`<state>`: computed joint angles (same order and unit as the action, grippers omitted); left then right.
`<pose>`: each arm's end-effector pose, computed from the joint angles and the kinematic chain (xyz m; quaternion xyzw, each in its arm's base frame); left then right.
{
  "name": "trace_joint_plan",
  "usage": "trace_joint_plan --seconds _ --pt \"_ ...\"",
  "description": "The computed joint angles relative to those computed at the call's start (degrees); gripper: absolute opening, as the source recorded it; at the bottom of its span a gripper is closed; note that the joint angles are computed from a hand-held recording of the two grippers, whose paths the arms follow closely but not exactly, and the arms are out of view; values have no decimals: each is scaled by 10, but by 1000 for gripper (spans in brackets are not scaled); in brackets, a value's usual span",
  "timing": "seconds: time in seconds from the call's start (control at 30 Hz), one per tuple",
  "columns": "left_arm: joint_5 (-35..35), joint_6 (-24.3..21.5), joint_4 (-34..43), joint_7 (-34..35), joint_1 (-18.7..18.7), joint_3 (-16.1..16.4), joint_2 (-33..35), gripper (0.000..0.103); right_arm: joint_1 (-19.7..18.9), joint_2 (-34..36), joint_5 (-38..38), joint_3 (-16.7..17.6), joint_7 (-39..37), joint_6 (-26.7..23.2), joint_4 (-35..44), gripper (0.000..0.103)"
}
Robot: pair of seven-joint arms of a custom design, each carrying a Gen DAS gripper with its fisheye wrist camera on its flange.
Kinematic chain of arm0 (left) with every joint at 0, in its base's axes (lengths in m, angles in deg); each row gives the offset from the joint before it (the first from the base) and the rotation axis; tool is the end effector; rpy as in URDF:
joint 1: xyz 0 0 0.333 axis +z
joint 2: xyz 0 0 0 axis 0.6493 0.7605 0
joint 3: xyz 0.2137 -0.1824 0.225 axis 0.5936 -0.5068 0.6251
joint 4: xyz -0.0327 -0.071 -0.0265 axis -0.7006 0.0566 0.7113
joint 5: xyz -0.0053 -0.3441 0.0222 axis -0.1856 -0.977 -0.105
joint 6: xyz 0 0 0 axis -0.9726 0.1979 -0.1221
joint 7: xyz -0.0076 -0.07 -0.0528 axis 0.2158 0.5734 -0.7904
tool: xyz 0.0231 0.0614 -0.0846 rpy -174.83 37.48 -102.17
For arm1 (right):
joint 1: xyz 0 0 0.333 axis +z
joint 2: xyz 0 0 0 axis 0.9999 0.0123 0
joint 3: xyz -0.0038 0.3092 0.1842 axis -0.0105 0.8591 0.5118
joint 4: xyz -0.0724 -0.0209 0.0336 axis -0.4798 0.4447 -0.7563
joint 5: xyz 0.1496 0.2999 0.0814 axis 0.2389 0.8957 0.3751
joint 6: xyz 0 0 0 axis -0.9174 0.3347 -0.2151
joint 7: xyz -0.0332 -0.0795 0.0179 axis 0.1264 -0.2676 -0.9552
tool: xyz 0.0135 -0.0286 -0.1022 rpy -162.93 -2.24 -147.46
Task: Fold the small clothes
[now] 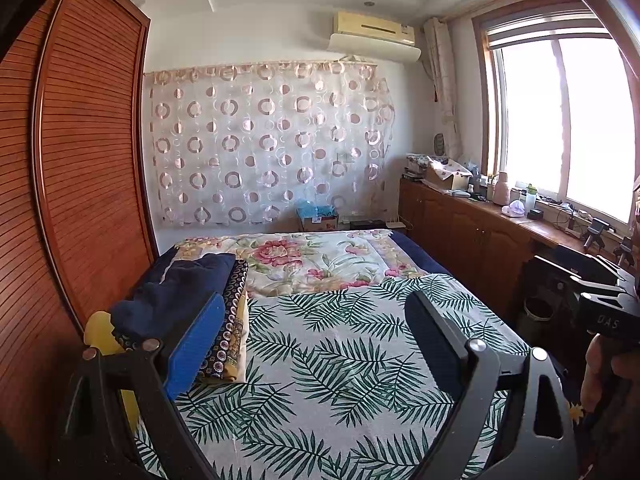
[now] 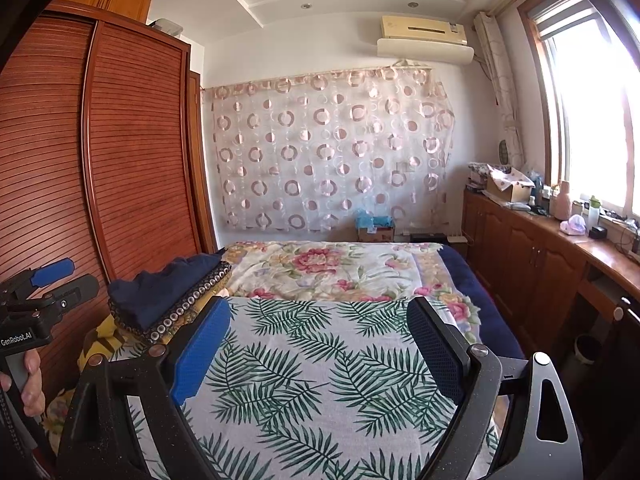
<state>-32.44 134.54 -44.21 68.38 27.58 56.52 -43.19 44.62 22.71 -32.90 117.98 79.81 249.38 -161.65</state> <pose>0.5291 -0.2483 0.6020 -0.4290 0.7027 -0.4856 0.2940 0.3796 0.1723 0.6014 -0.5221 0.6002 -0.4421 0.4145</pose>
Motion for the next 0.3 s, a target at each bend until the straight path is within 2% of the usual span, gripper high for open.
trace_joint_plan --seconds 0.17,0.2,0.3 --pt "3 -1 0 -3 2 -2 -1 92 -1 -1 0 0 1 1 -1 91" --pt "7 -5 4 -6 15 -14 -1 92 0 0 -1 -1 0 2 -2 91" --pt "11 -8 5 -10 19 -17 -3 92 0 0 -1 -1 0 1 -1 91"
